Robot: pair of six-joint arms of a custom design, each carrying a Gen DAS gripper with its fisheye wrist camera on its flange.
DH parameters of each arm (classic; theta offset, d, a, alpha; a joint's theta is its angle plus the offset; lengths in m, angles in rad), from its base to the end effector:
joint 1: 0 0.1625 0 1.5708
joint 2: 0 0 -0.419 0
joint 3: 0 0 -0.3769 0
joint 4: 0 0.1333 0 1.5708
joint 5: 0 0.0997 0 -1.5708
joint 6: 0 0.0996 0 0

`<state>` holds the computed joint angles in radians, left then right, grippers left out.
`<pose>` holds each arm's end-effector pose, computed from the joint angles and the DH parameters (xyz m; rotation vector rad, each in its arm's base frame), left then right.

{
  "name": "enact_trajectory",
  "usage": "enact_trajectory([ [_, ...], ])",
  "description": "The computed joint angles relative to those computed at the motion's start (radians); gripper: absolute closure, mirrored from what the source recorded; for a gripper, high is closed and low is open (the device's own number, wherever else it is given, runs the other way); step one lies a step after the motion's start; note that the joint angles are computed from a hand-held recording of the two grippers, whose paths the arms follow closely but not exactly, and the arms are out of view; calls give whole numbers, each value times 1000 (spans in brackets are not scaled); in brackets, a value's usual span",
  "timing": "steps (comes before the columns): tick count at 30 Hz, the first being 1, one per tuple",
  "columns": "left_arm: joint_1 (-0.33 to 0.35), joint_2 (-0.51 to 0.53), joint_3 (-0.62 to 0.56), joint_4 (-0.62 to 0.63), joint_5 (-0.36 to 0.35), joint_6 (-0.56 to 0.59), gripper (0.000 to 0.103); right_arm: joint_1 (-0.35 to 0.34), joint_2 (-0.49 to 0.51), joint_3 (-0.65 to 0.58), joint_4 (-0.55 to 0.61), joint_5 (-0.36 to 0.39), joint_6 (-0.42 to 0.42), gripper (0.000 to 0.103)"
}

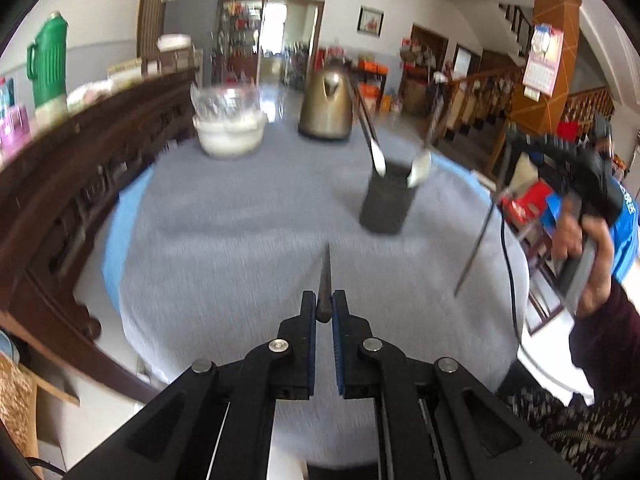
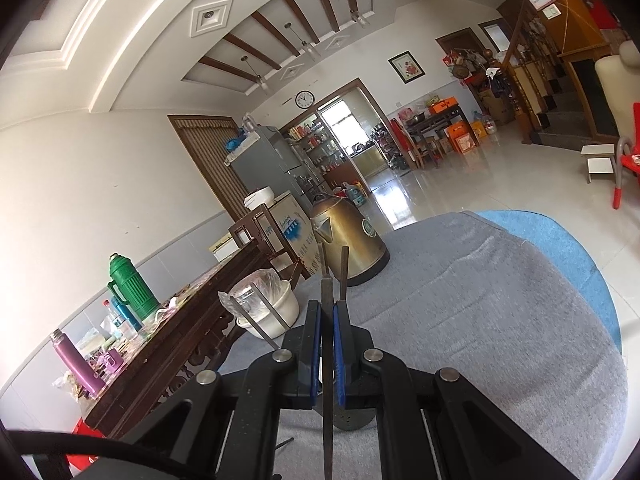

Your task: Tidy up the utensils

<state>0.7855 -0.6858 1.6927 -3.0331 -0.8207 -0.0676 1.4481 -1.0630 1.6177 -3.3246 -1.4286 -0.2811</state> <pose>-0.3154 -0.6000 0.0877 0.6601 2.4048 -0.9283 0.0665 -0.6653 0.3872 0.3191 -2.4822 1.7094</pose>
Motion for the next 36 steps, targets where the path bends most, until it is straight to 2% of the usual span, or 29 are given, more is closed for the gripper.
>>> enact_trajectory([
  [3,2,28,-49,-77,21,81,95,-1,0,3,0,2,2,97],
  [7,6,60,-113,-113,32,133,94,-1,2,-2,0,-1,2,97],
  [26,3,123,-222,-188,0,191,95,-2,13,-25,2,-1,4,97],
  [36,-8,136,-272,-215,-57,247,96,31,35,-78,9,12,-30,97],
])
